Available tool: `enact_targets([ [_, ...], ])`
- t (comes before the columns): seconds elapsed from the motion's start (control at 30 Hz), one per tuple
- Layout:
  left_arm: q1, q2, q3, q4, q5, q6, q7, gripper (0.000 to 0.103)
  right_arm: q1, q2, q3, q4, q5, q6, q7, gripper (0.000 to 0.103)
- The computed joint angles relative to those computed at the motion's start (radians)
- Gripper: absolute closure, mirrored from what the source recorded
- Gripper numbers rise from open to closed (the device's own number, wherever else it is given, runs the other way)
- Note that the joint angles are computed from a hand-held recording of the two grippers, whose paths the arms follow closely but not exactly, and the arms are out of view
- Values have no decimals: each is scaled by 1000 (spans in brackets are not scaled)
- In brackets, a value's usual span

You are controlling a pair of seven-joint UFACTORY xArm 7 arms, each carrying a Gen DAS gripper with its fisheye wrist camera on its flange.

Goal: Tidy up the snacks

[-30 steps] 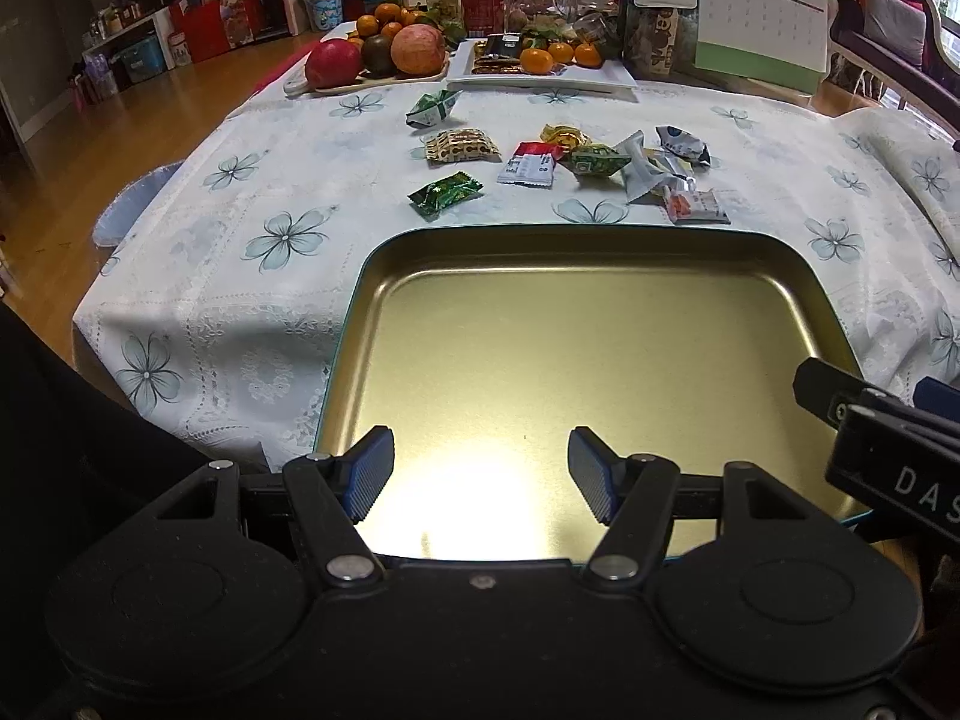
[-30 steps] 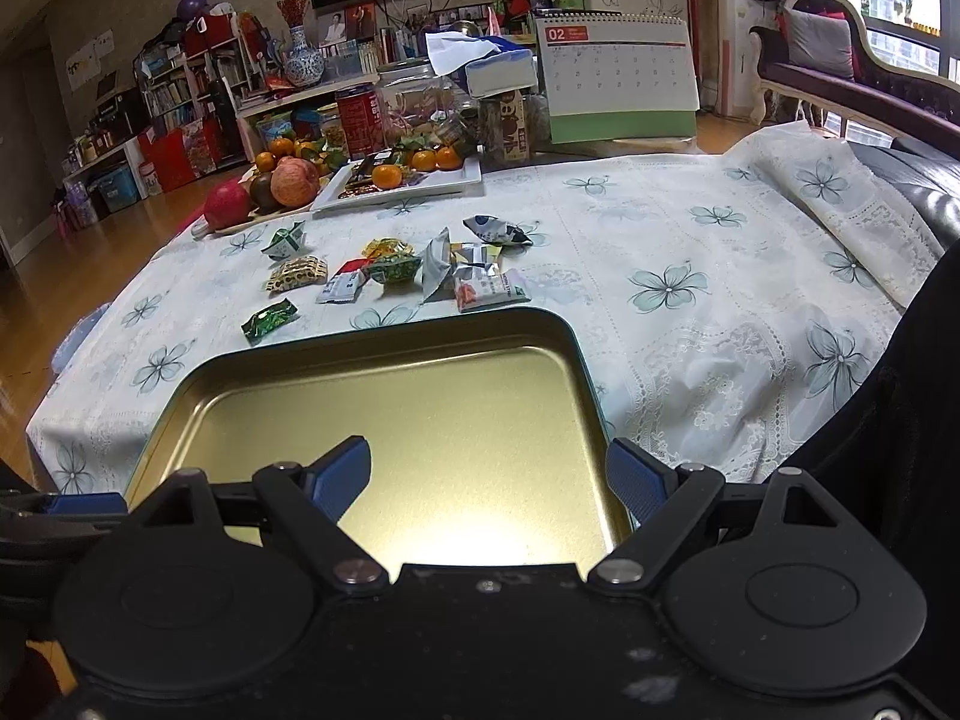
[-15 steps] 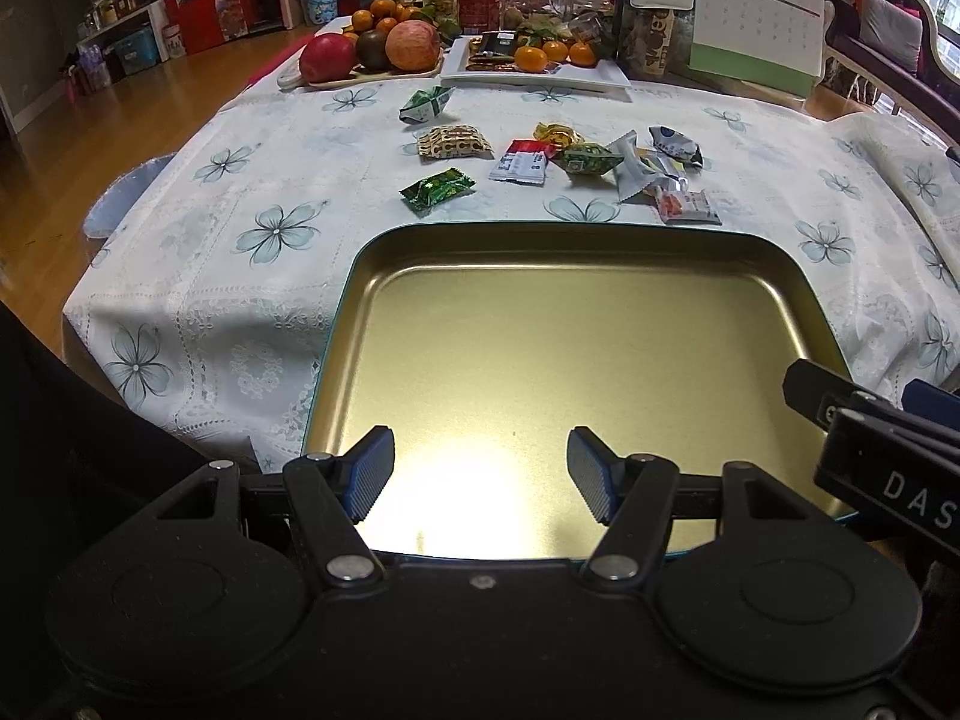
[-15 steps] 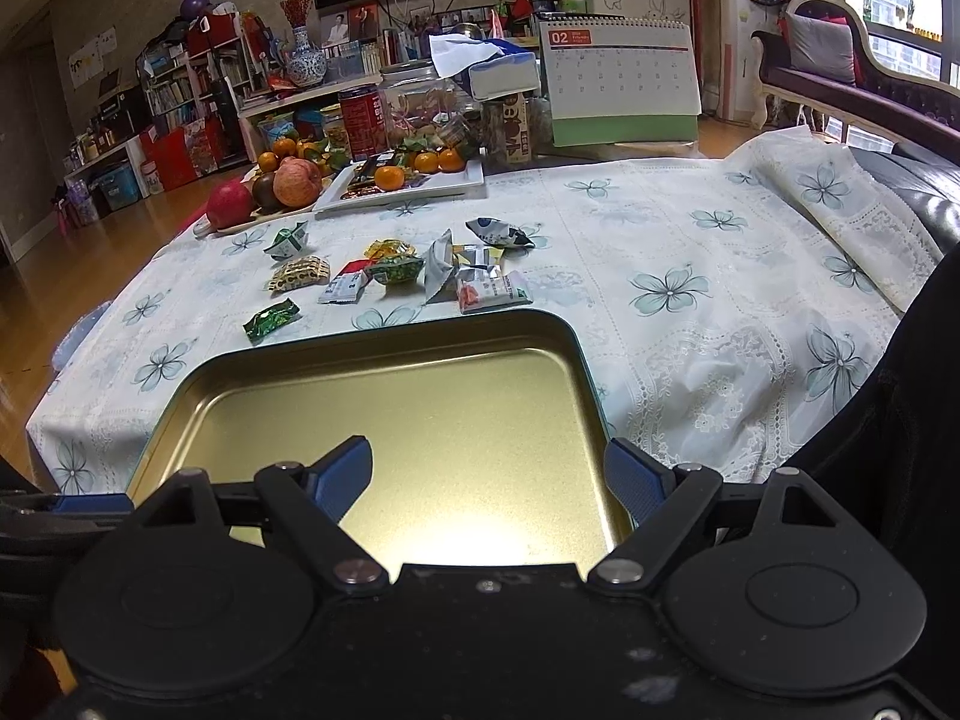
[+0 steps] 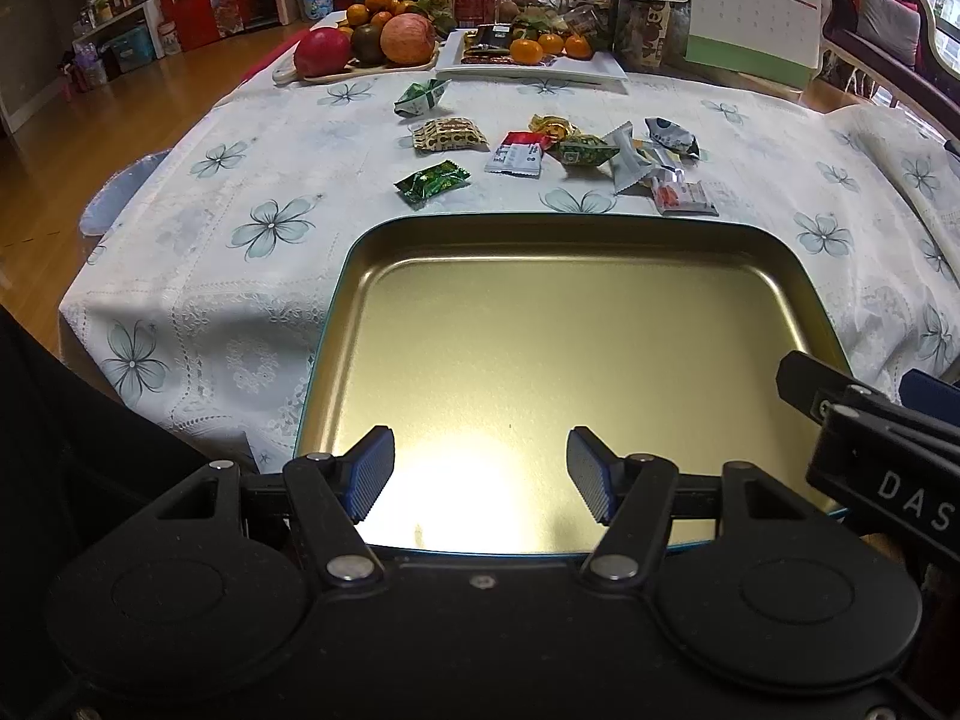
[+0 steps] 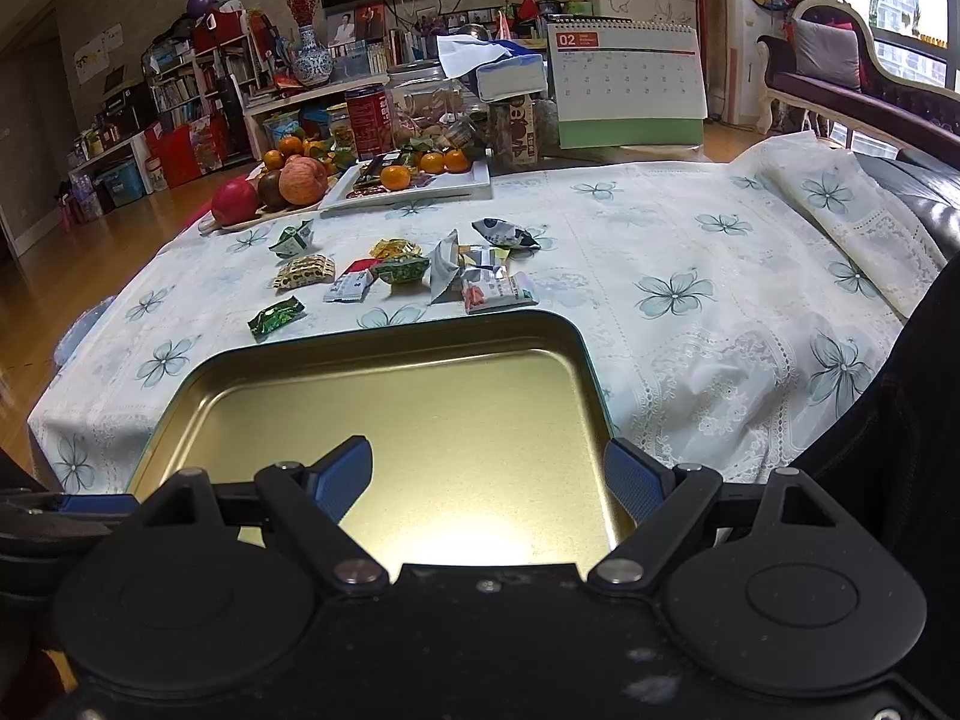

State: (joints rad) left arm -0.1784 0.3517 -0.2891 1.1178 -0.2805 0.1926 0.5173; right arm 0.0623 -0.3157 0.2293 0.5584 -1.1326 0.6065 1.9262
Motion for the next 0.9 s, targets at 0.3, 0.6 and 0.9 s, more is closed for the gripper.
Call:
enact_targets([
  [0.3,5,3,-3,3,-5,8,3,38,2,2,1,2,-1,8,6,14],
  [0.6,3,5,0,7,-7,16,2,38,6,2,0,4,-1,17,11,14],
  [0.9,-6,12,12,25,-3,47,-12,38,9,7,-3,6,5,19,2,14],
])
